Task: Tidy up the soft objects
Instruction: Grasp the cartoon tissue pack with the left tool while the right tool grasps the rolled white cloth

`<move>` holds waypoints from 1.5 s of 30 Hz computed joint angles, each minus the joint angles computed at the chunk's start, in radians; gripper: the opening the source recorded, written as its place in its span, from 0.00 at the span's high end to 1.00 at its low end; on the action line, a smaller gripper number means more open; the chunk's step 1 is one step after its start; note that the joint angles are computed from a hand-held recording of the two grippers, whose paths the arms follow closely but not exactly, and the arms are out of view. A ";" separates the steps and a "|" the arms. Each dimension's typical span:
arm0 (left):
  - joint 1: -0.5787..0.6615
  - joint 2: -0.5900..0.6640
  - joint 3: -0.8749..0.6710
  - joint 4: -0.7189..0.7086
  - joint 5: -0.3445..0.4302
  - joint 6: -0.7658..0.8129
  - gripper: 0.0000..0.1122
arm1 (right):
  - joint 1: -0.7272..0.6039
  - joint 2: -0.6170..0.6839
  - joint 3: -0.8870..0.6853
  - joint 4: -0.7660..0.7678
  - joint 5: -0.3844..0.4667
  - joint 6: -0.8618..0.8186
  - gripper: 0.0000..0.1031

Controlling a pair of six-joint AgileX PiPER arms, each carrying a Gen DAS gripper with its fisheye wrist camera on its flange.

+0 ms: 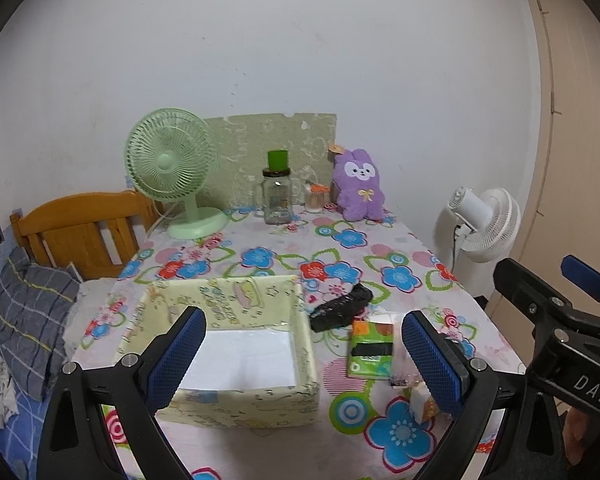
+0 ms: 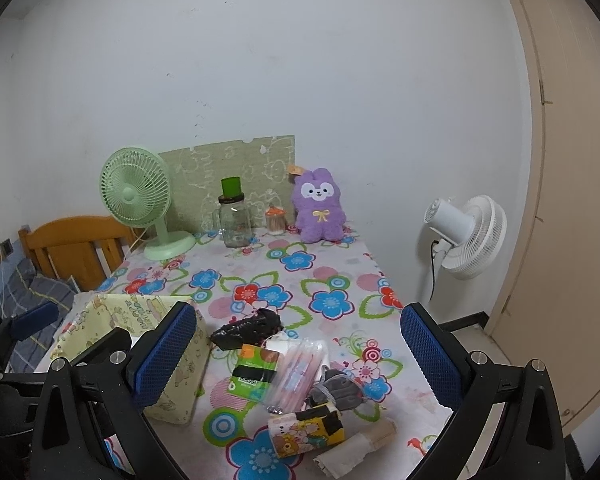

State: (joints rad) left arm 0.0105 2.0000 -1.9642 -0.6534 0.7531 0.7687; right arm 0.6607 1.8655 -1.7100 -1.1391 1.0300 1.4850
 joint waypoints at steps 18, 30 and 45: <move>-0.097 0.039 0.104 -0.070 -0.017 0.124 0.15 | -0.064 -0.032 0.217 -0.034 -0.071 0.177 0.05; -0.151 0.071 0.184 -0.064 -0.079 0.189 0.15 | -0.091 -0.008 0.327 -0.025 -0.095 0.290 0.09; -0.224 0.126 0.211 0.007 -0.098 0.185 0.23 | -0.149 0.019 0.446 -0.004 -0.216 0.391 0.13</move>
